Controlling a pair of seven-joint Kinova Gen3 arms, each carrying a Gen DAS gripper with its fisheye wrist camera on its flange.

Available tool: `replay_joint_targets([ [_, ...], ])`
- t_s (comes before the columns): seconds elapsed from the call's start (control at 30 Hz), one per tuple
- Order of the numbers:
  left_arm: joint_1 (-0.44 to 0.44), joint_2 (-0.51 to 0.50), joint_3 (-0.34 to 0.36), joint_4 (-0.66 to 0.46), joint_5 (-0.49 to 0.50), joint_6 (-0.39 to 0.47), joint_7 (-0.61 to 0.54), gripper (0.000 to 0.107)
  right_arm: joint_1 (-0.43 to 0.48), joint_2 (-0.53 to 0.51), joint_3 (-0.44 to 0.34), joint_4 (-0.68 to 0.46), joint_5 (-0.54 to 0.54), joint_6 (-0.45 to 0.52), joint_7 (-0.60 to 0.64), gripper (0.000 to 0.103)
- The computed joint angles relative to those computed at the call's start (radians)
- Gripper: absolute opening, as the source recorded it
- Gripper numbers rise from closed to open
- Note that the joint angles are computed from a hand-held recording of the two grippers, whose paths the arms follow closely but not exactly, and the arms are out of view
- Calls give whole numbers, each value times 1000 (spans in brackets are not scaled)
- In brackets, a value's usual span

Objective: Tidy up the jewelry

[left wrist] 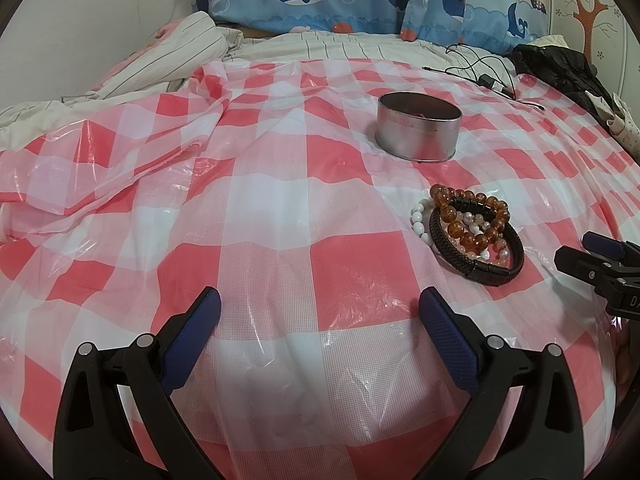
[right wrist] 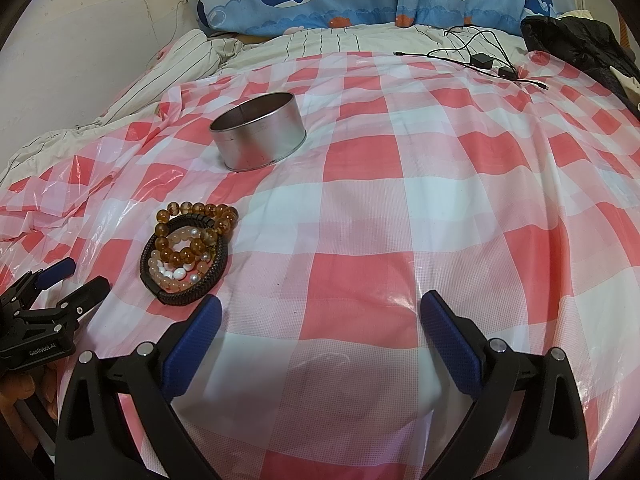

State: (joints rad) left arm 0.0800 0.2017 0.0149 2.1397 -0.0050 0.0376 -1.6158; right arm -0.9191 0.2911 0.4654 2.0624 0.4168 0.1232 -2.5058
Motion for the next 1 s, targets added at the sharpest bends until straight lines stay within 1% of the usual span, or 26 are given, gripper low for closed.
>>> replay_joint_targets([
  [0.07,8,0,-7,-1,-38,4,40,95,0,1,-1,0,1,0,-1,95],
  [0.13,50,1,-47,-4,-112,6,121,95,0,0,0,0,1,0,-1,95],
  [0.17,56,1,-52,-5,-153,6,162,95,0,1,-1,0,1,0,-2,95],
  [0.2,43,2,-39,-2,-193,4,203,95,0,0,0,0,2,0,-2,95],
  [0.27,-17,0,25,-4,-275,11,276,95,0,1,0,0,2,-1,-3,95],
  [0.37,-65,-1,80,-7,-397,22,395,95,0,0,0,1,2,-1,-2,95],
  [0.5,-230,0,258,-7,-559,41,539,95,-2,2,2,0,3,0,-3,95],
  [0.57,-321,1,351,0,-641,36,609,95,-4,1,4,0,3,-1,-4,95],
  [0.6,-367,1,391,12,-681,13,645,95,-5,1,6,1,4,-2,-4,95],
  [0.67,-459,-13,448,51,-760,-67,726,95,-5,3,6,0,3,-2,-4,95],
  [0.7,-506,-15,480,65,-783,-108,767,95,-2,2,2,0,1,0,-2,95],
  [0.8,-645,3,575,87,-888,-230,886,95,-5,1,4,-1,4,4,-4,95],
  [0.87,-736,34,664,79,-970,-277,914,95,-11,6,8,-8,10,15,-10,95],
  [0.93,-797,64,756,56,-1046,-268,912,95,-10,10,4,-15,22,28,-19,95],
  [1.0,-842,99,849,29,-1112,-228,921,93,-12,12,1,-23,42,45,-36,95],
])
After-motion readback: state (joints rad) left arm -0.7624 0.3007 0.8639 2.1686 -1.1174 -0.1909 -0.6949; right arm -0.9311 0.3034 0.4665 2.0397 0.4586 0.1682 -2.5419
